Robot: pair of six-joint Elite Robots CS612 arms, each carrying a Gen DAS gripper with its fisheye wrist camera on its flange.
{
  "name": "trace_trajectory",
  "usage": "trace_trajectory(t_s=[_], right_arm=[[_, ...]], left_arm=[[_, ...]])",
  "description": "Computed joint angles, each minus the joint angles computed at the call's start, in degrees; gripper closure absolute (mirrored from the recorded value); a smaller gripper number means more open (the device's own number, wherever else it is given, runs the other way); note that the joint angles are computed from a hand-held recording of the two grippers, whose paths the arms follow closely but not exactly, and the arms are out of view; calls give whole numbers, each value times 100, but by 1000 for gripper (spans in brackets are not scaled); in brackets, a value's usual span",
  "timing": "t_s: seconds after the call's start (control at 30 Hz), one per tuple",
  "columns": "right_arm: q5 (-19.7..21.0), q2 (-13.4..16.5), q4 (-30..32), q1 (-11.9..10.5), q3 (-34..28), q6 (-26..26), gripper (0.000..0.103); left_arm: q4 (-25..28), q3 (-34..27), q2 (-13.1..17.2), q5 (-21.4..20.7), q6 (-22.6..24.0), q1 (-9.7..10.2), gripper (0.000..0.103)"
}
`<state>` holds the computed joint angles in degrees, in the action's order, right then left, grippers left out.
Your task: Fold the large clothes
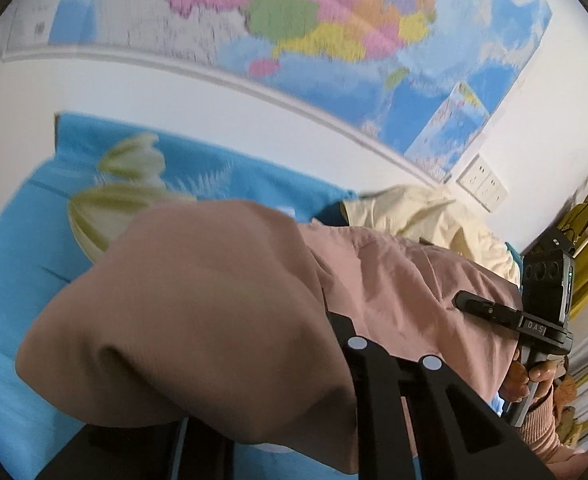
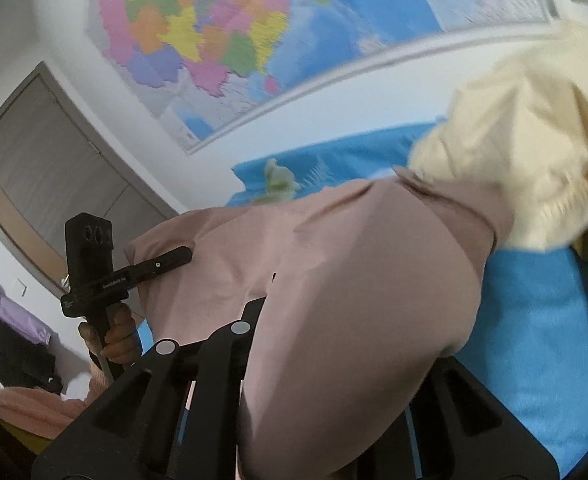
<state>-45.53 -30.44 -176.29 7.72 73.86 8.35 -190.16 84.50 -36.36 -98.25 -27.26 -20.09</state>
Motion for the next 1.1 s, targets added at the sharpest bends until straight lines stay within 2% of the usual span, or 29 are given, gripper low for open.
trace_trajectory(t_s=[0.17, 0.37, 0.47, 0.67, 0.9, 1.1], right_arm=[[113, 77, 113, 75, -332, -64, 89], [190, 302, 435, 249, -1086, -248, 89], [189, 503, 538, 351, -1602, -276, 89], [212, 1036, 1151, 557, -2829, -309, 89], [201, 1745, 1840, 742, -4292, -269, 89], [192, 2203, 2264, 851, -5180, -198, 89]], left_arm=[[-46, 78, -140, 275, 15, 66, 89], [-39, 134, -326, 749, 69, 206, 89], [7, 103, -379, 1004, 75, 294, 89], [286, -78, -404, 1595, 147, 454, 89], [480, -335, -277, 1931, 75, 640, 89], [629, -580, -133, 2020, -30, 802, 89]])
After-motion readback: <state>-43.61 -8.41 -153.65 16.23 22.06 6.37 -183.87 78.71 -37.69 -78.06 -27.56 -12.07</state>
